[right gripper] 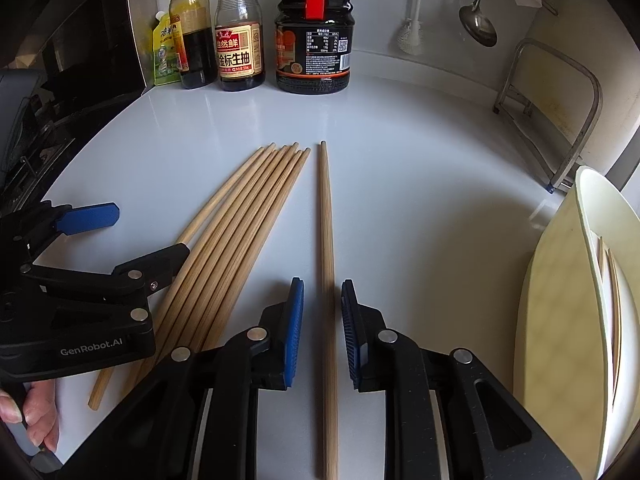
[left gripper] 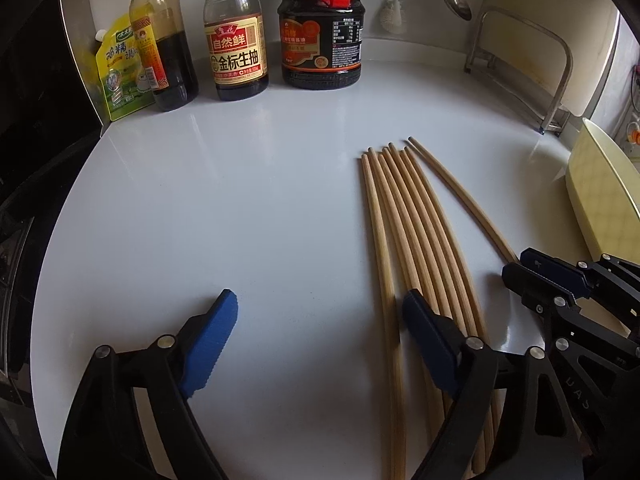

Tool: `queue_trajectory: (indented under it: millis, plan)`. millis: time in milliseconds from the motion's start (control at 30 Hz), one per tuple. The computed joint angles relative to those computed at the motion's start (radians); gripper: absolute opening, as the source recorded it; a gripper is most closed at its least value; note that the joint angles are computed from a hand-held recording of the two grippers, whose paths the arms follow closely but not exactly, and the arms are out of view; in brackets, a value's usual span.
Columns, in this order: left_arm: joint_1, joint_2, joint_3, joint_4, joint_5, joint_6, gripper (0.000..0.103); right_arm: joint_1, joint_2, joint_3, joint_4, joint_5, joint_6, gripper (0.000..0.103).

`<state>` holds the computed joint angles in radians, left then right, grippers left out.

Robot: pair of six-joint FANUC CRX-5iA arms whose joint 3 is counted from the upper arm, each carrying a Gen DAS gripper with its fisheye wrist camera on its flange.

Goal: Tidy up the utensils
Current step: 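Close the right tool around one wooden chopstick from the row, then lift the chopstick with the right tool and carry it over the basin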

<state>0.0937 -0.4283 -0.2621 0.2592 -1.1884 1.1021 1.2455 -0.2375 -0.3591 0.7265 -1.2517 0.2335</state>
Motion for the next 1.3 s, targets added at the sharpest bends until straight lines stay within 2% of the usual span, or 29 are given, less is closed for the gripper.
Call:
queue_trajectory:
  millis: [33,100,133,200,233,567,833,1000,1300]
  plan:
    - [-0.001,-0.005,-0.004,0.008,0.000,-0.011,0.068,0.001,0.000,0.001,-0.001,0.002,0.003,0.012]
    - [-0.007,-0.012,-0.009,0.020,-0.001,-0.024,0.046,0.004,0.003,0.004,-0.004,0.004,0.014,0.007]
    - [-0.008,-0.014,-0.009,0.024,-0.002,-0.027,0.039,0.006,0.007,0.006,-0.001,-0.001,0.017,0.006]
    - [-0.010,-0.015,-0.009,0.028,-0.005,-0.030,0.013,0.008,0.007,0.004,0.001,0.001,0.015,0.006]
    - [-0.008,-0.015,-0.010,0.032,-0.007,-0.033,0.008,0.006,0.003,0.001,0.001,0.007,0.009,0.006]
    - [0.052,-0.020,-0.013,0.102,-0.057,-0.060,0.007,0.036,-0.026,-0.015,0.039,0.027,-0.076,0.006]
    - [0.085,-0.047,0.000,0.211,-0.092,-0.113,0.008,0.106,-0.065,-0.023,0.119,-0.020,-0.165,0.006]
    - [0.012,-0.022,0.037,0.242,-0.091,-0.101,0.008,0.173,-0.137,-0.064,0.180,-0.127,-0.290,0.006]
    - [-0.223,0.038,0.116,0.273,-0.051,-0.055,0.007,0.334,-0.306,-0.151,0.259,-0.462,-0.527,0.006]
